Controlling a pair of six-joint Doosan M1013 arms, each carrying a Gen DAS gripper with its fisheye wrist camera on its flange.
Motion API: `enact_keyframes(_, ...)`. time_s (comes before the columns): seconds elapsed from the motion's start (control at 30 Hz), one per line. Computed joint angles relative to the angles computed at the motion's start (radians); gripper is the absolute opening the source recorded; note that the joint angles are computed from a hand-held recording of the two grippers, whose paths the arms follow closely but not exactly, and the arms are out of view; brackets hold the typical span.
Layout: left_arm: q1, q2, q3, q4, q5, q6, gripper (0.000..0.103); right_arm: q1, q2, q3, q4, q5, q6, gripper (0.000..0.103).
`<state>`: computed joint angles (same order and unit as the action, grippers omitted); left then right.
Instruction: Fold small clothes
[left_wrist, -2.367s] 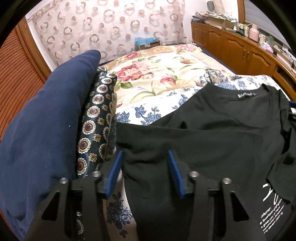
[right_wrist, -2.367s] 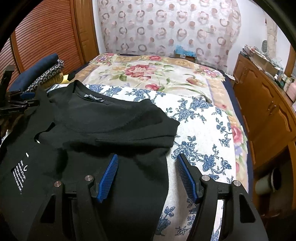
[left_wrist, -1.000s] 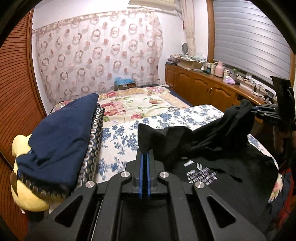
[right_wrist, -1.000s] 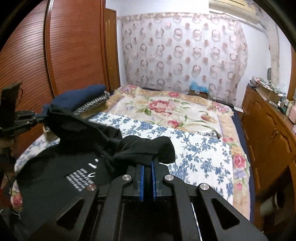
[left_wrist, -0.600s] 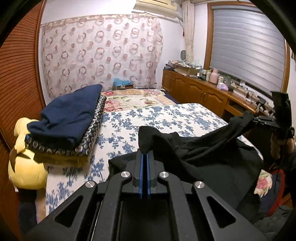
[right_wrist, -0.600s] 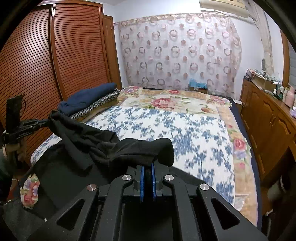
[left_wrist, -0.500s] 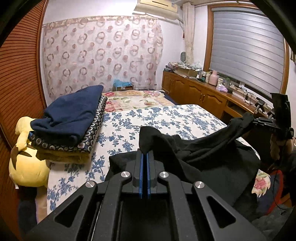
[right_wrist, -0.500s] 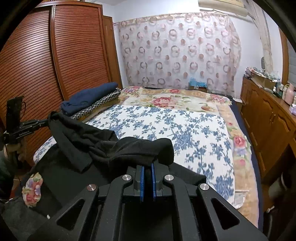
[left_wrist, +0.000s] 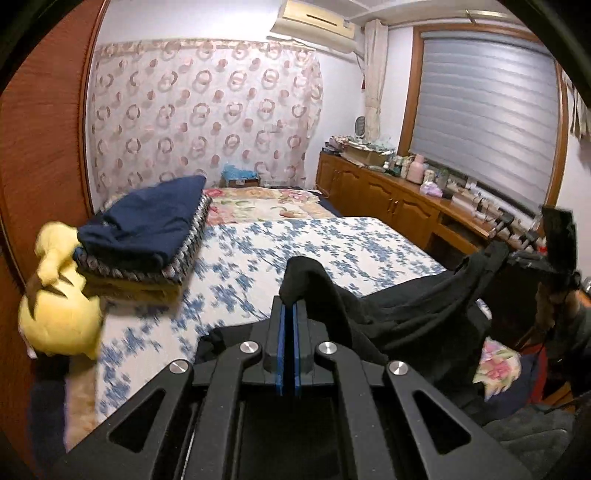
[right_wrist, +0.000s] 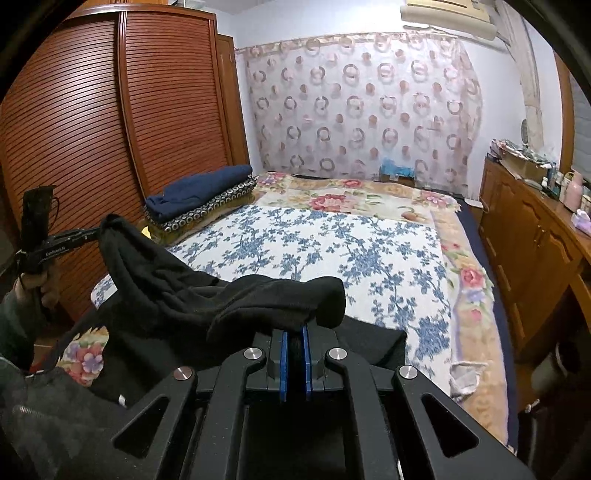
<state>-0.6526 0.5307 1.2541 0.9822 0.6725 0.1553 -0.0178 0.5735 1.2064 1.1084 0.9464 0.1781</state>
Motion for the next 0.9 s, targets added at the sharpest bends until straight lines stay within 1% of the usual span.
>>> enact_keyframes(0.07,0.002,0.009,-0.005,-0.033,0.014,0.016,0.004,0.001,0.005,-0.003,-0.045,0.016,0.042,0.006)
enact_keyframes(0.17,0.010,0.017,-0.001,-0.083,0.033,0.020,0.004,0.008,0.015,0.001,-0.103,-0.003,0.094,0.006)
enact_keyframes(0.3,0.014,0.005,0.027,-0.070,0.055,-0.032,0.004,0.020,0.031,-0.011,-0.186,-0.039,0.170,0.006)
enact_keyframes(0.37,0.014,-0.003,0.039,-0.059,0.068,-0.051,0.004,0.022,0.037,-0.022,-0.207,-0.044,0.199,0.009)
enact_keyframes(0.43,0.018,-0.007,0.044,-0.063,0.086,-0.044,0.004,0.025,0.039,-0.033,-0.225,-0.055,0.222,0.010)
enact_keyframes(0.47,0.021,-0.008,0.045,-0.070,0.088,-0.037,0.005,0.027,0.039,-0.037,-0.232,-0.068,0.231,0.014)
enact_keyframes(0.5,0.024,-0.008,0.045,-0.079,0.090,-0.030,0.011,0.033,0.035,-0.032,-0.238,-0.094,0.239,0.016)
enact_keyframes(0.53,0.029,-0.008,0.045,-0.087,0.086,-0.026,0.020,0.035,0.032,-0.032,-0.244,-0.117,0.251,0.021)
enact_keyframes(0.57,0.032,-0.007,0.045,-0.089,0.084,-0.025,0.026,0.035,0.028,-0.027,-0.239,-0.130,0.249,0.025)
enact_keyframes(0.6,0.034,-0.007,0.045,-0.088,0.081,-0.025,0.039,0.033,0.028,-0.029,-0.229,-0.136,0.246,0.027)
enact_keyframes(0.63,0.035,-0.007,0.047,-0.087,0.080,-0.024,0.043,0.031,0.027,-0.029,-0.215,-0.140,0.240,0.030)
enact_keyframes(0.67,0.038,-0.003,0.042,-0.094,0.082,-0.011,0.044,0.030,0.026,-0.032,-0.206,-0.142,0.237,0.033)
enact_keyframes(0.7,0.041,0.000,0.036,-0.105,0.086,0.004,0.048,0.031,0.026,-0.035,-0.207,-0.151,0.239,0.036)
enact_keyframes(0.73,0.045,0.006,0.028,-0.116,0.089,0.017,0.052,0.033,0.027,-0.037,-0.213,-0.162,0.239,0.041)
enact_keyframes(0.77,0.049,0.012,0.021,-0.127,0.089,0.030,0.054,0.037,0.028,-0.037,-0.220,-0.178,0.236,0.044)
enact_keyframes(0.8,0.055,0.019,0.012,-0.144,0.090,0.044,0.056,0.040,0.031,-0.043,-0.227,-0.184,0.237,0.044)
enact_keyframes(0.9,0.074,0.046,-0.023,-0.208,0.091,0.108,0.057,0.048,0.045,-0.063,-0.244,-0.198,0.248,0.045)
